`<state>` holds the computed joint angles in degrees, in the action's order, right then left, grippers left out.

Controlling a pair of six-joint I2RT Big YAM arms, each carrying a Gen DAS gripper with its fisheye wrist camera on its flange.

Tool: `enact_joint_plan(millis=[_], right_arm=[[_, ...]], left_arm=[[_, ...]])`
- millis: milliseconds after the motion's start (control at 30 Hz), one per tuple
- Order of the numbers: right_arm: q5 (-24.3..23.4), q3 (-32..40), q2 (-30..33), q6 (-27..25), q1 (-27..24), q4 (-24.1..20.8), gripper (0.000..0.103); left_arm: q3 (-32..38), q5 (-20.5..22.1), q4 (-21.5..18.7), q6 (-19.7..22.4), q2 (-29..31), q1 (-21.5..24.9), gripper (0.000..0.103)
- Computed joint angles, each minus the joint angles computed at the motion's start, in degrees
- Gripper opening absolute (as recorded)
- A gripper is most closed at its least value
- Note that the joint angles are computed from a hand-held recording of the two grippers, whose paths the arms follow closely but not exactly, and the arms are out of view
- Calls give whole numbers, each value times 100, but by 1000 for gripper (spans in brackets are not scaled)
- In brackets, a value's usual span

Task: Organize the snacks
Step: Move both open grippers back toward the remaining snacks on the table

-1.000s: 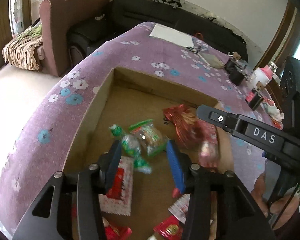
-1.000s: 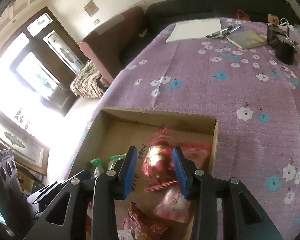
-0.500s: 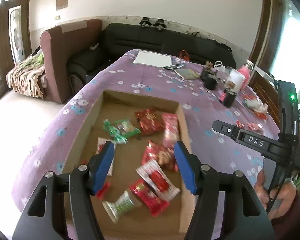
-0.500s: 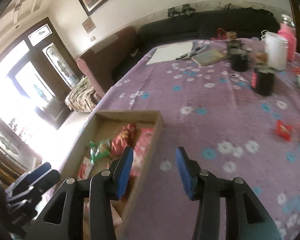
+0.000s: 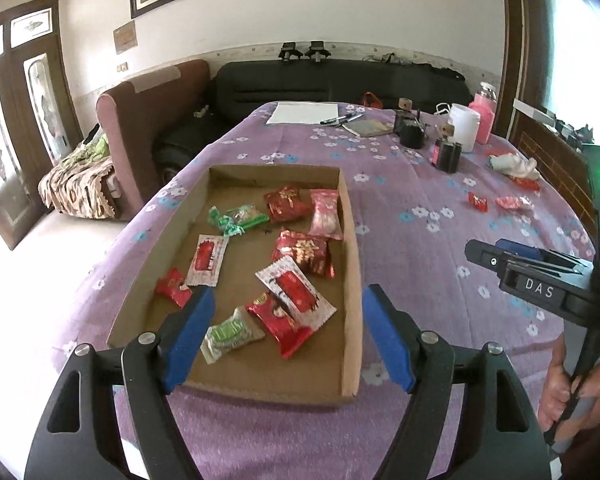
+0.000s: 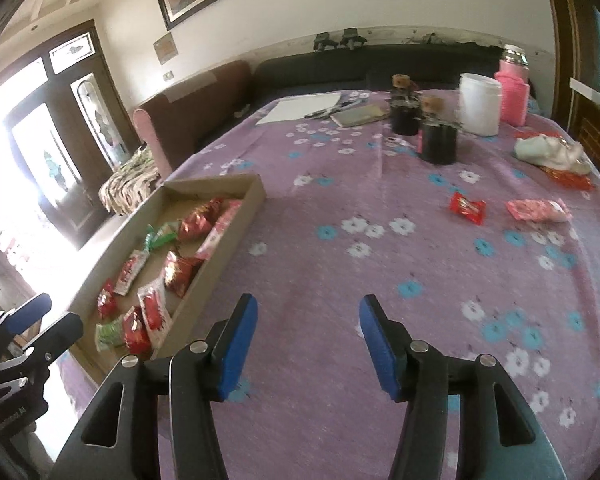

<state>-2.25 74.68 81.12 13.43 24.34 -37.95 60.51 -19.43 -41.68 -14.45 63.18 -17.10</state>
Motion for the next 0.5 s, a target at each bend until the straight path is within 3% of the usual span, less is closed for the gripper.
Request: enact_joint_plan(millis=[500], right_arm=[[-107,-430,-334,248,-475,50,59]], left_arm=[[43,-158,-191,41,115,-405,76]])
